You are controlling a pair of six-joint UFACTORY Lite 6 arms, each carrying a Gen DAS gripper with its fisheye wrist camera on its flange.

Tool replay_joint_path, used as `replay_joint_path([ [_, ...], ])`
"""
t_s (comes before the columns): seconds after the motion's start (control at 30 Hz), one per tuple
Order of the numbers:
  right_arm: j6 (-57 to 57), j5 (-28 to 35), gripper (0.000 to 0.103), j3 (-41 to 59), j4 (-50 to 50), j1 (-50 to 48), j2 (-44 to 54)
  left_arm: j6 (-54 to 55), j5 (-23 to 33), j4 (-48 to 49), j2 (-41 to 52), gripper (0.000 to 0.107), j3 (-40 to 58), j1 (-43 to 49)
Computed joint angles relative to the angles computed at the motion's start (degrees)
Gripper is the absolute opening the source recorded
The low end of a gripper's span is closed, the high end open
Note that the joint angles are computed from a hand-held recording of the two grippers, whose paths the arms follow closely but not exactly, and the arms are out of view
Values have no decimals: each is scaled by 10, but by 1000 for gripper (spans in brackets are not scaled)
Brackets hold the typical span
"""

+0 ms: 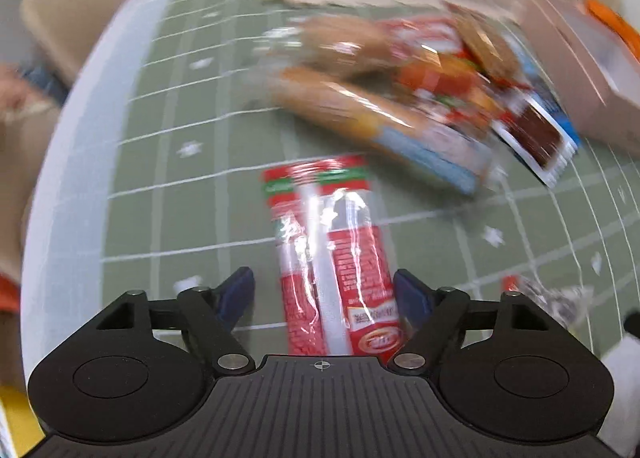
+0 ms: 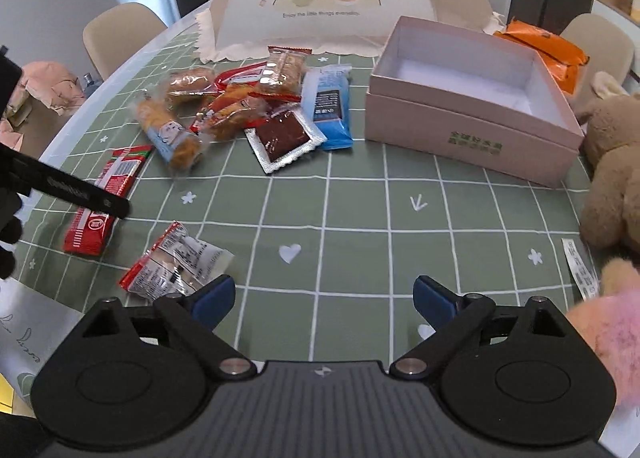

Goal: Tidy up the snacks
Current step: 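Carry red sausage sticks with left tool into the pink box and release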

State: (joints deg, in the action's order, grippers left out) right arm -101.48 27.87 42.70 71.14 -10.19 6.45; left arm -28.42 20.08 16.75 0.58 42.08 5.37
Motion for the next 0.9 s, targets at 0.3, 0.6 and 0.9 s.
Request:
replay_joint_path([
  [0.3, 18, 27, 100, -10, -34, 39, 0, -110, -60, 131, -4, 60, -19, -11],
  [0.6, -75, 17, 100, -1, -44, 130, -18, 48, -8, -89, -262, 52, -212, -38],
  [0.9, 29, 3, 86, 116, -151, 209, 113, 16, 79, -154, -444, 52, -298, -66],
])
